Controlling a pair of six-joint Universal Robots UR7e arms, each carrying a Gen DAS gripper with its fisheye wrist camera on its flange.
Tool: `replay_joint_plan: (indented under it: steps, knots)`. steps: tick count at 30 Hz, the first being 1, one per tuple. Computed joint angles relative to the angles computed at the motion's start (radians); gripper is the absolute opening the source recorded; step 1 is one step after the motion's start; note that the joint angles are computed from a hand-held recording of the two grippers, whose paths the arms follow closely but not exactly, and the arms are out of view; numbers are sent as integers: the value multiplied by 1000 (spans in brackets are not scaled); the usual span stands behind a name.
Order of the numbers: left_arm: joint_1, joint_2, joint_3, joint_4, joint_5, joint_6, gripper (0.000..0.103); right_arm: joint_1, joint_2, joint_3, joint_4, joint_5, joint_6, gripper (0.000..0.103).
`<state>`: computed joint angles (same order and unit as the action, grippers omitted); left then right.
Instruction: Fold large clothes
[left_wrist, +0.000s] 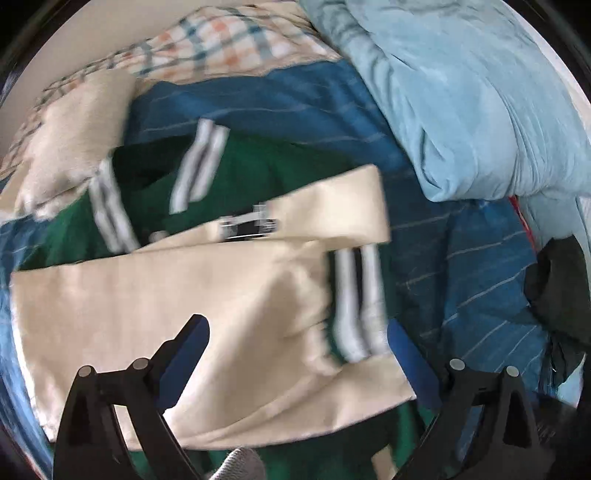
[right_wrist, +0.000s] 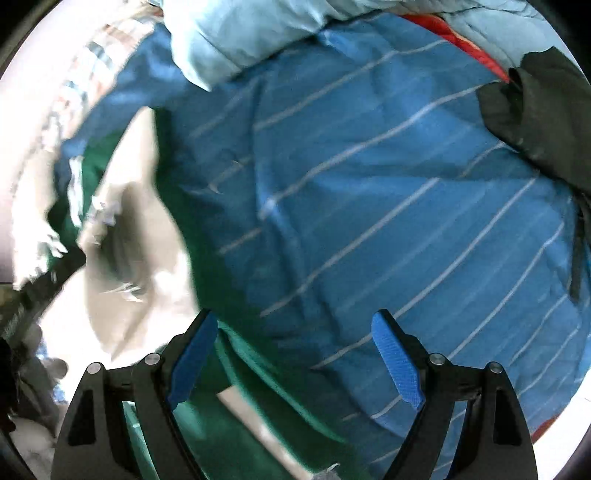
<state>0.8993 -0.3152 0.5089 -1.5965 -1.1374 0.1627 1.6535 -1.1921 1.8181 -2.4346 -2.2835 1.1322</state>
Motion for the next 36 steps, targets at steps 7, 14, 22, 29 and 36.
replay_joint_plan:
  steps: [7,14,22,29,36]
  knots:
    - [61,-251,287,-123,336,-32,99,27,102,-127,57,100,-139,87]
    - [176,-350,447,-30,683,-172,99,-13,257,-278,288,110,-259,17]
    - [215,-343,349,225,651,-446,99,-36,215,-270,320,164,-12,22]
    - [159,-537,547,302,641,-513,99,87,264,-250,73,419,-70,38]
    - [198,-642,653,383,594,-556,99,73,588,-366,-173,778,-89,38]
